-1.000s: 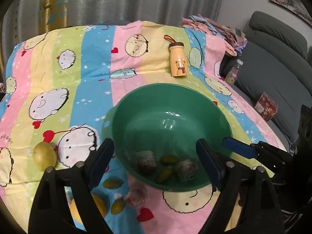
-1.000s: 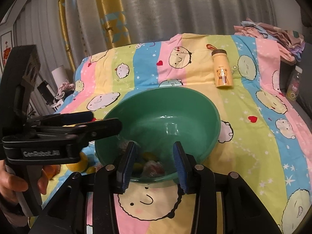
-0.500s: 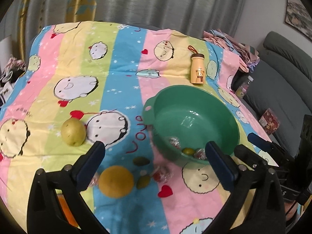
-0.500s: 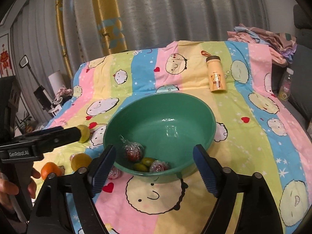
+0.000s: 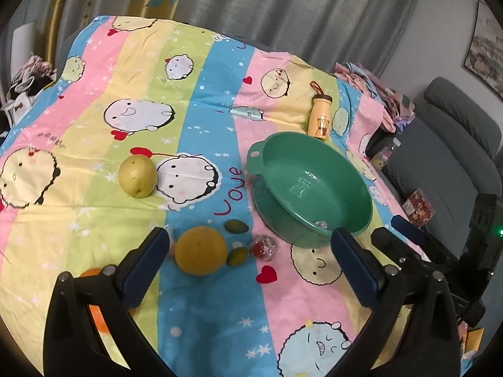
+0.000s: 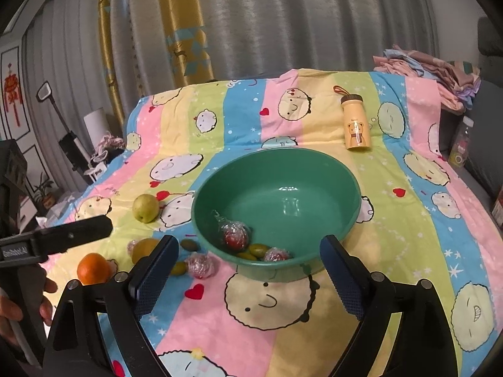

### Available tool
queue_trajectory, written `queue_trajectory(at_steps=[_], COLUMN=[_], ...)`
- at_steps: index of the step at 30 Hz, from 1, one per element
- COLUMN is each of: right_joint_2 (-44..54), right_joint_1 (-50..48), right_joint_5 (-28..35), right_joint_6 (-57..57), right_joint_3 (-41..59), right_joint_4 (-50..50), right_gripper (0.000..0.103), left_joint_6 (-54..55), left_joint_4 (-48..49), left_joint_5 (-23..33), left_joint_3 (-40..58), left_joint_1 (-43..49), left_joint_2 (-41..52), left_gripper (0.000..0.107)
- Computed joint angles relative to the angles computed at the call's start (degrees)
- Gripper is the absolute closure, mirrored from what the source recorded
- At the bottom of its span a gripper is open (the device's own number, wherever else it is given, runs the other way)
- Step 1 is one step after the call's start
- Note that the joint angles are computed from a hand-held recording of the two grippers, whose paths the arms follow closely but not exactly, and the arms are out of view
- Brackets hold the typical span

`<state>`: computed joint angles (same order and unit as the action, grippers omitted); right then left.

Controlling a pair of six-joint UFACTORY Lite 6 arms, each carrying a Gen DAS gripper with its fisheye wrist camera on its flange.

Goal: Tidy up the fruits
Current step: 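Withdraw the right gripper from the bowl toward the large orange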

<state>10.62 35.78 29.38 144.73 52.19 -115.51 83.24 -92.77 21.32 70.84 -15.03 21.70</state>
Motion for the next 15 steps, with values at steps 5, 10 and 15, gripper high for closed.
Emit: queue_trajectory(at_steps=[5,10,15], right_joint_2=[0.5,1.0,2.4], right_joint_1=[1.5,3.1,4.8], right_joint_5=[-0.3,-0.2,0.0], right_joint_6=[-0.6,-0.6,-2.9], right_joint_3=[0.6,1.1,2.9], right_joint_4=[0.7,1.4,3.6], right_gripper=[0.012,0.012,0.012], left_joint_6=[13.0,14.0,13.1], left_joint_4=[-10.1,-9.5,-7.5], left_joint_5=[0.8,6.0,7.4], left_joint_3=[-6.4,-10.0,-11.8], left_joint_1=[1.7,5.1,7.5], left_joint_2=[-3.9,-6.0,-7.3], left_gripper=[0.004,0.004,0.004])
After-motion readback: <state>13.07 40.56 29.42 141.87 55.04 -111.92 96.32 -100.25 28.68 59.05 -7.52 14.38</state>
